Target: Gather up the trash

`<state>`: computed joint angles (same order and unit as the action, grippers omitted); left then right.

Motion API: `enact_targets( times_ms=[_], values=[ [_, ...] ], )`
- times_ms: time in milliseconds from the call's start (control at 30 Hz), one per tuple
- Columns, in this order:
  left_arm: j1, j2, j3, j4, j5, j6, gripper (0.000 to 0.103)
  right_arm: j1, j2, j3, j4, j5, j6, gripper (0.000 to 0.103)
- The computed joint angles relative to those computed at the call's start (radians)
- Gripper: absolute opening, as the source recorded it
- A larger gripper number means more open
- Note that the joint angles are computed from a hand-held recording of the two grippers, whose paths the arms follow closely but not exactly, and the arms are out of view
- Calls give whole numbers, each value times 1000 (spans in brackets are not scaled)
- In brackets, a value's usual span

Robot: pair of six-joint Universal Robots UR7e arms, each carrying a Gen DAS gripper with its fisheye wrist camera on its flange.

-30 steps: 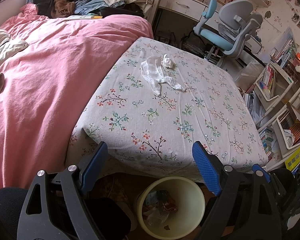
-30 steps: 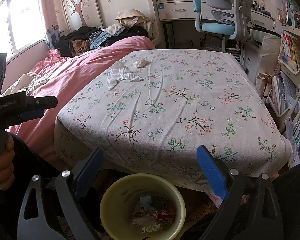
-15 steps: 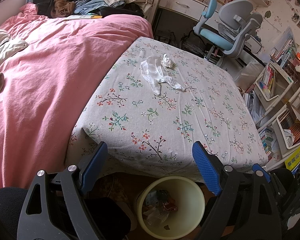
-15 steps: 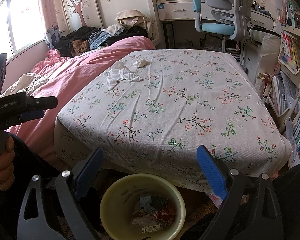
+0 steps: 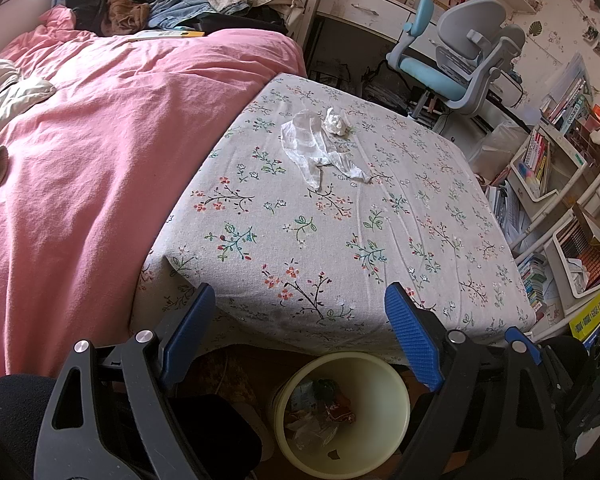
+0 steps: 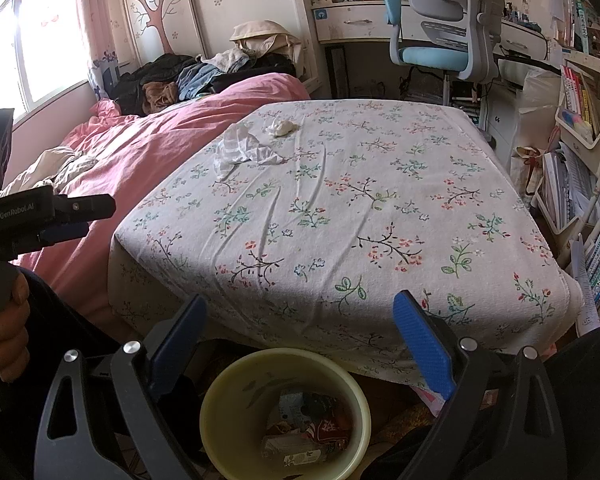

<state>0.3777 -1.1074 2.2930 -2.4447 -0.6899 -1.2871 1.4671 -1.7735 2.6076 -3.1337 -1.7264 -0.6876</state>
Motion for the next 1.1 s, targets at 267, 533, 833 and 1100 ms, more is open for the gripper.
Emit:
enact_targets(
  times_ms=[267, 533, 833, 1100],
  values=[
    [0, 0, -1, 2, 0, -2, 83, 1, 1, 1, -2, 0, 1, 90],
    [0, 0, -1, 2, 0, -2, 83, 10, 0, -7, 6, -4, 9, 90],
    [-1, 0, -1, 3, 0, -3, 83, 9, -1, -7, 6, -2, 9, 90],
    [0, 6, 1, -5, 0, -1, 83, 9, -2, -12, 10, 0, 10, 90]
  ],
)
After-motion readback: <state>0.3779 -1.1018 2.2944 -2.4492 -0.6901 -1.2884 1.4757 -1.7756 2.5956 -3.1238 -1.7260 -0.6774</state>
